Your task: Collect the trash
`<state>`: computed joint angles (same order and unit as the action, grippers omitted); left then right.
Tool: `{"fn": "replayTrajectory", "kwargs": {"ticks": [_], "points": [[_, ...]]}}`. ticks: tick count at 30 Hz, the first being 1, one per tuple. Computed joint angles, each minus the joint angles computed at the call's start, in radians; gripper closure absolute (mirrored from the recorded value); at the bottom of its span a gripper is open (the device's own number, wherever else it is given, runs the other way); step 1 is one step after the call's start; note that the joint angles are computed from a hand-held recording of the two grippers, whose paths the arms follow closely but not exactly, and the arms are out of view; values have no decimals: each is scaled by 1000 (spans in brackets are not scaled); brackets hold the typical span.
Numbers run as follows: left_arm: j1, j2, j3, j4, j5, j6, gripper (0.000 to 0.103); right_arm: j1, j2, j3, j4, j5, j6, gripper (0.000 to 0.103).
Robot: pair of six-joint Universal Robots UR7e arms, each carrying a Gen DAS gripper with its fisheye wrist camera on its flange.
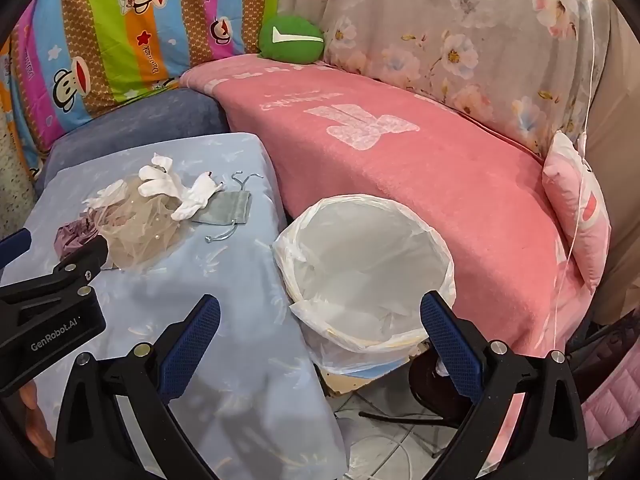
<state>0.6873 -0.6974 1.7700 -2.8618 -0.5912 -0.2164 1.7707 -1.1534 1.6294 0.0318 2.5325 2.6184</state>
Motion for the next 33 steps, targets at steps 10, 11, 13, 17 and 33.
{"fn": "replayTrajectory", "kwargs": {"ticks": [10,11,13,17,33], "points": [[1,3,0,-15,-1,9,7,6,-14,-2,17,3,5,6],[-6,4,-6,0,1,-3,7,7,-13,-5,22,5,6,6],[-8,6,-10,3,2,-5,7,5,-14,7,-1,2,-1,6],[-8,5,-6,-8,-2,3,7,5,-17,4,6,2,5,6],[-11,-10,9,-33,-16,25,7,11,-18,3,-5,8,1,6]]}}
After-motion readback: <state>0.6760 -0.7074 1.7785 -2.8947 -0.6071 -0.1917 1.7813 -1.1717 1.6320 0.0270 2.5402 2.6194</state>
